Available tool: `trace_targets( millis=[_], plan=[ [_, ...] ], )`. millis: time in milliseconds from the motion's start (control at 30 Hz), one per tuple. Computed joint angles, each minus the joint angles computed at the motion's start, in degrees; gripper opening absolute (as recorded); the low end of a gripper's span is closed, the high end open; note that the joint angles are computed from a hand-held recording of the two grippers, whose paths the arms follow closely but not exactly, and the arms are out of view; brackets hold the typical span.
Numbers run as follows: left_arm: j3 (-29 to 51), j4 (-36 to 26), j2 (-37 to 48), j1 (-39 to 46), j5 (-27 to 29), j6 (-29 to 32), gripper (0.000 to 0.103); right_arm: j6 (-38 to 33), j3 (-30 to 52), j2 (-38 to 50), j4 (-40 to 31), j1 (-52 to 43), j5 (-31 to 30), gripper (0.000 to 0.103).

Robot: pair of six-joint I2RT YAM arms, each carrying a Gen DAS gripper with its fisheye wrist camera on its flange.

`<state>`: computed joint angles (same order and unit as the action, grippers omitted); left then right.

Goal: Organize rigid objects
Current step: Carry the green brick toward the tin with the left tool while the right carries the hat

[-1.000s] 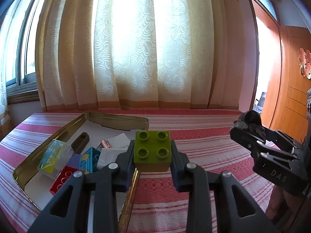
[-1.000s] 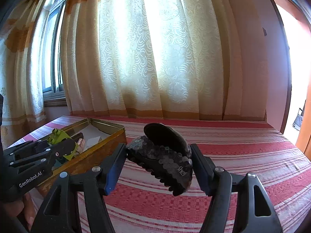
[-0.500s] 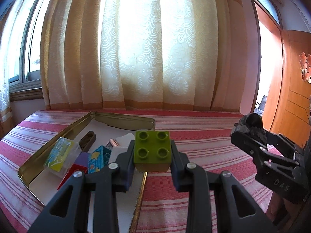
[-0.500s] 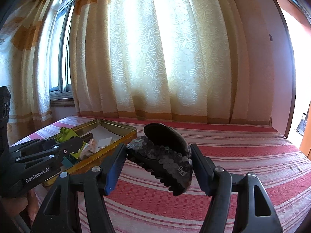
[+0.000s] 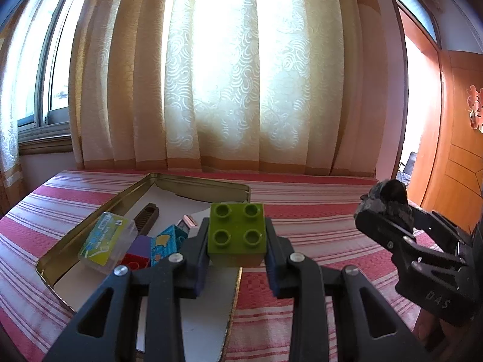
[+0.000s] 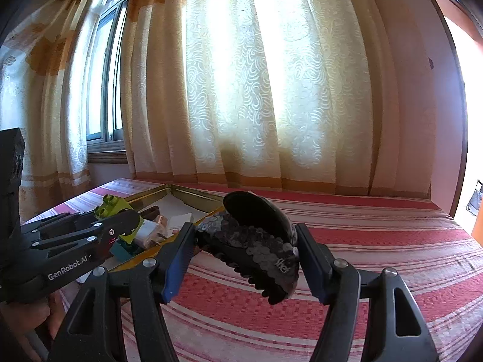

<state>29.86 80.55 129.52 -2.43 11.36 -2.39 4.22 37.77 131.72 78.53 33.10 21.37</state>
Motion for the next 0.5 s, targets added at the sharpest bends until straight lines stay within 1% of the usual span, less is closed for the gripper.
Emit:
trace_targets(
  millis=[500],
  plan=[
    [-0.49,1.22,0.37,2.52,1.27,-0.07,0.031,-0.26,1.30,0.47,-0.79,1.73,-0.37,0.068]
  ],
)
